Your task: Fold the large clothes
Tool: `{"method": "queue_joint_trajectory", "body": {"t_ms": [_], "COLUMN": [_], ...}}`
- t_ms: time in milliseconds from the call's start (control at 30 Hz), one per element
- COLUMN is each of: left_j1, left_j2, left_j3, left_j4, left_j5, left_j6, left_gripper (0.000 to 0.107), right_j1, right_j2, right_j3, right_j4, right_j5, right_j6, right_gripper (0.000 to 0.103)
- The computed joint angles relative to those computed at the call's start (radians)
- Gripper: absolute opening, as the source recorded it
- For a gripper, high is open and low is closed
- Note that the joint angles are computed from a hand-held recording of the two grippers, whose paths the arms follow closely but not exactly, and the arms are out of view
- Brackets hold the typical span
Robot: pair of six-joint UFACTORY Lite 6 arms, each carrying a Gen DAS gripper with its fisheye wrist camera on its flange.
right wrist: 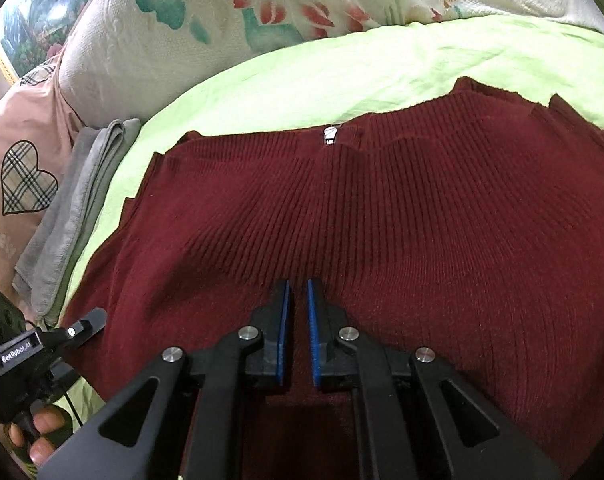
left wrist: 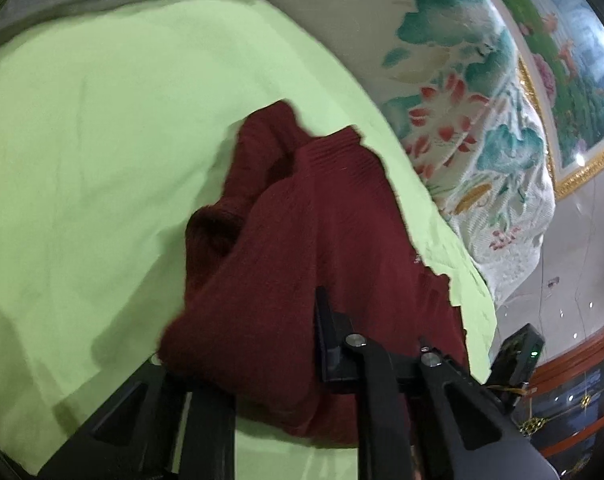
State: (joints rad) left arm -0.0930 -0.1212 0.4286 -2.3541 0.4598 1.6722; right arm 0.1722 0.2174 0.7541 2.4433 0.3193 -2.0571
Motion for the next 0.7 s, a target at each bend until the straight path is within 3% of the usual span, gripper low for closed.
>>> {"method": "queue_joint_trajectory", "body": {"t_ms": [167, 267, 333, 400, 533, 633, 700], "left_j1": [-0.2, -0.348, -0.454, -0.539, -0.686, -0.748, -0.755], "left_j2": [-0.1, -0.074, -0.012, 0.076, 0.345, 0.546, 0.56], "left_j3": [0.091, 0.199, 0.296, 0.39, 0.616, 0.765, 0.755], "left_j4": [-0.148, -0.28, -0.403, -0.475, -0.466, -0.468, -0.575], "left_j5": [-0.158, -0.218, -0.256, -0.265, -0.288, -0.339, -0.319], "left_j6": [0.117, 0.25, 0.385, 0.465, 0.476, 0.469, 0.568], "left_gripper": [0.011, 0.011, 0.01, 0.008, 0.007, 0.007, 0.007], "right_j1": [-0.063, -0.212, -0.355, -0.512, -0.774, -0.886, -0.921], "right_j2": [0.021, 0.062, 0.045, -0.044, -0.036, 0.016, 0.039], "right_j3": [0.005, 0.007, -0.036, -0.127, -0.154, -0.137, -0.12], "right_j4": [-0.213, -0.474, -0.572, -0.585, -0.712, -0.78, -0.826], "right_j5": [0.09, 0.318, 0.475, 0.558, 0.711, 0.795, 0.851], "right_j6": [0.2, 0.43, 0.521, 0.504, 0.557, 0.581, 0.592], "right_gripper": [0.007, 0.008, 0.008, 0.013, 0.013, 0.033, 0.043]}}
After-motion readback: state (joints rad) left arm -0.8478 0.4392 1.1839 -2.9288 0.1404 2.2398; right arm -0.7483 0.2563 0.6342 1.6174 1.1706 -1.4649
